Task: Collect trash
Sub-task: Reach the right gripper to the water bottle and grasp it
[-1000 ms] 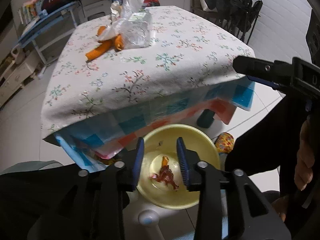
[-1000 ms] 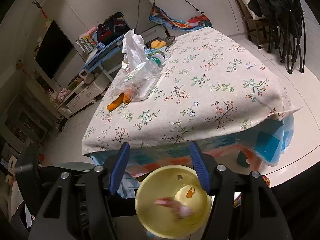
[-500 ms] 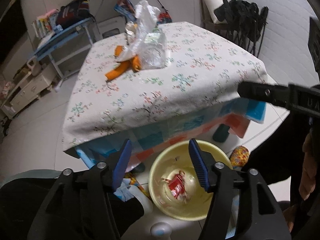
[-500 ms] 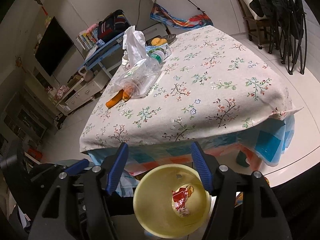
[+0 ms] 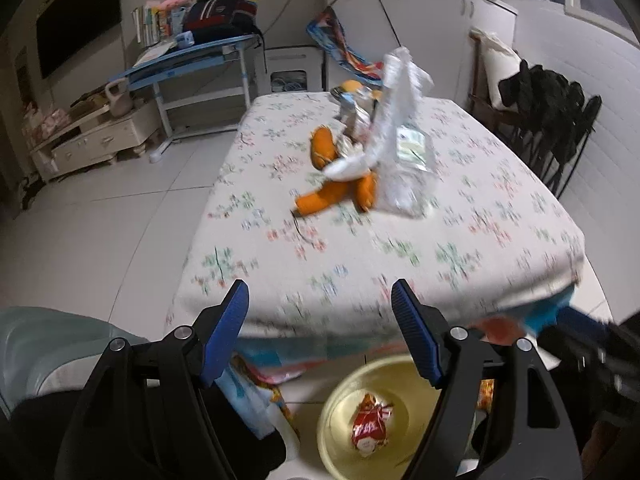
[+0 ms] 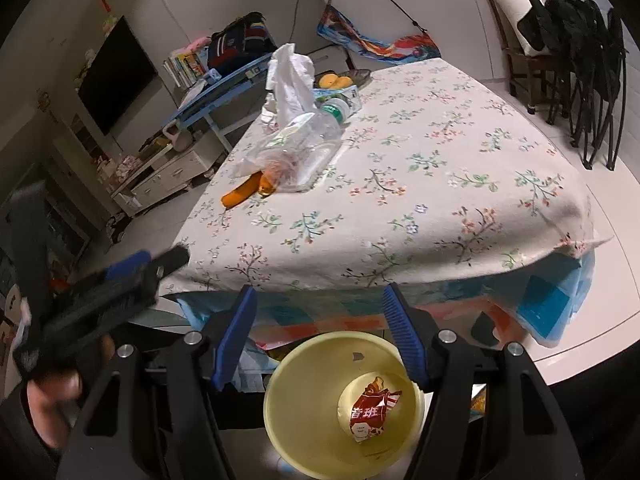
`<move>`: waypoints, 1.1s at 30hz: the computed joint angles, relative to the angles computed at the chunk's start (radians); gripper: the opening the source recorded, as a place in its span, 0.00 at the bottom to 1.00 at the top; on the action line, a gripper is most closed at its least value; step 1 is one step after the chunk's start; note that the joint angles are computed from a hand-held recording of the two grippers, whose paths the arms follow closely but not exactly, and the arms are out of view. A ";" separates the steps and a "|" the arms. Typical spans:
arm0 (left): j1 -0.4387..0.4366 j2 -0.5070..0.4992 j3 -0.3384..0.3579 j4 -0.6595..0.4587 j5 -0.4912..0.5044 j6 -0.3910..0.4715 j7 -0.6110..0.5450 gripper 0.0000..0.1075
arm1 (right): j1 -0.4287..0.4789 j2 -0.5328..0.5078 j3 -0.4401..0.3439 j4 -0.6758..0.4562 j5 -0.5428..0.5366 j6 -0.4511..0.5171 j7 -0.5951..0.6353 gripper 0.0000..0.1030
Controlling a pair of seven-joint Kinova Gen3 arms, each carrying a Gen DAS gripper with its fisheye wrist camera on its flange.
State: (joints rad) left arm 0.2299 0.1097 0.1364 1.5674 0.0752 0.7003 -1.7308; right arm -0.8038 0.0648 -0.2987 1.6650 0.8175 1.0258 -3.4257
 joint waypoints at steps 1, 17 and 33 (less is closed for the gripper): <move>0.000 0.017 -0.001 -0.024 -0.002 0.008 0.005 0.66 | 0.000 0.003 0.000 -0.002 0.000 0.000 0.002 0.63; -0.017 0.180 -0.007 -0.260 0.031 0.139 0.026 0.66 | 0.032 0.063 0.064 -0.090 -0.012 -0.046 0.126 0.65; -0.041 0.247 -0.015 -0.356 0.064 0.215 0.088 0.68 | 0.104 0.292 0.241 -0.387 -0.213 -0.094 0.473 0.70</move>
State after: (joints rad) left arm 0.1887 0.3565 0.1213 1.2110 0.1389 0.9153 -1.6430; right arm -0.6995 0.3571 -0.0574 1.2783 0.6044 0.9316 -2.9525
